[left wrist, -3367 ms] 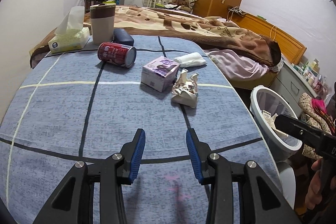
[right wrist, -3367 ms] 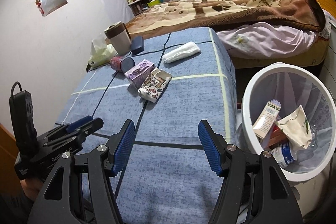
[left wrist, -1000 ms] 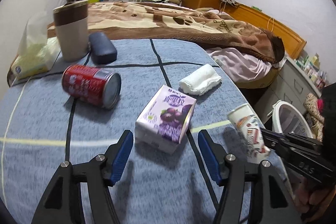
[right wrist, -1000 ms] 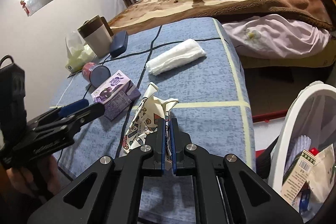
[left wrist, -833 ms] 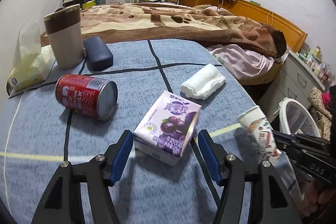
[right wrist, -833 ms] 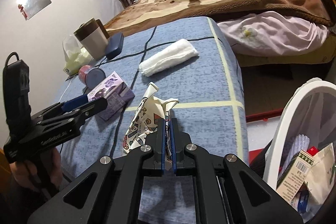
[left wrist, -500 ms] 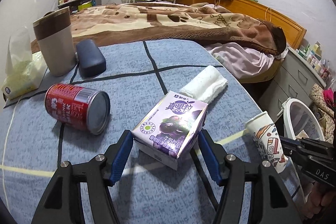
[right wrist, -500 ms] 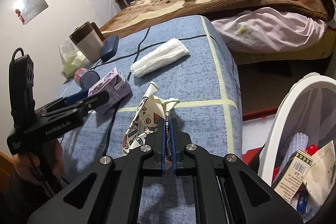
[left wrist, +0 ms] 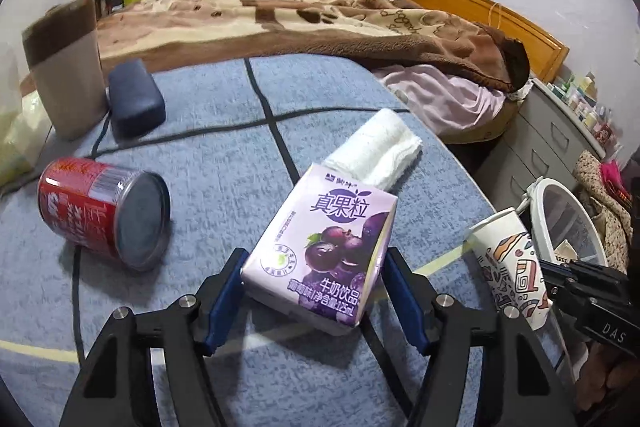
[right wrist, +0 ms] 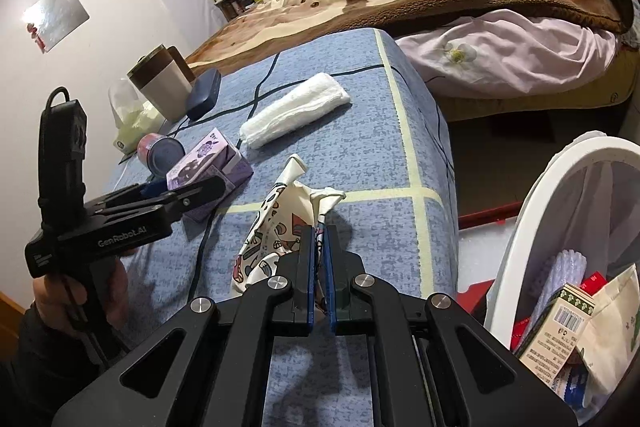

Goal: Collect trash
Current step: 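Grasp the patterned paper cup with the right tool while the left tool grasps the purple juice box, then carry the juice box and paper cup over the wastebasket and open both tools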

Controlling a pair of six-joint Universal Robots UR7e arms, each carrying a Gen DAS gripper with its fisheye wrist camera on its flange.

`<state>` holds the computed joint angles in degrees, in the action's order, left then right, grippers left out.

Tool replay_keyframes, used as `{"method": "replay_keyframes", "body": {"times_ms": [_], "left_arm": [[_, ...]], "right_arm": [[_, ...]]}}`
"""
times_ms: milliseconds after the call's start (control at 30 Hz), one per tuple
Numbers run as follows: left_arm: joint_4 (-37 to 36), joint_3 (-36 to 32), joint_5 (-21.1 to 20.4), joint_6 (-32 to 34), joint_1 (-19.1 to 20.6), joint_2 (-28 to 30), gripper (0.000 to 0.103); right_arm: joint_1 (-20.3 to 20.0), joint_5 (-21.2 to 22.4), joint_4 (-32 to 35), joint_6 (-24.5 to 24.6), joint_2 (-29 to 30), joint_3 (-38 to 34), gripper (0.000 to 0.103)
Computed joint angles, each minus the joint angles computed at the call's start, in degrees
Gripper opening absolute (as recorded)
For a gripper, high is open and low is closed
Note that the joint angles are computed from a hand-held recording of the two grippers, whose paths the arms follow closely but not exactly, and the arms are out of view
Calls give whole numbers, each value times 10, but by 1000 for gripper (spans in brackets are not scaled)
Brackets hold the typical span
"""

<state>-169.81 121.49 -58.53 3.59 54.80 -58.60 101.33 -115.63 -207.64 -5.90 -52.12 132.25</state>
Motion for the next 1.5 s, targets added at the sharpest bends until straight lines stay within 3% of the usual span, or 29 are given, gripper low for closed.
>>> {"method": "replay_keyframes", "body": {"times_ms": [333, 900, 1500], "left_arm": [[-3, 58, 27, -62, -45, -40, 61], [13, 173, 32, -175, -170, -134, 61], [9, 185, 12, -206, -226, -118, 61]], "right_arm": [[17, -29, -17, 0, -17, 19, 5], [53, -66, -71, 9, -62, 86, 5], [52, -85, -118, 13, -95, 129, 5]]}}
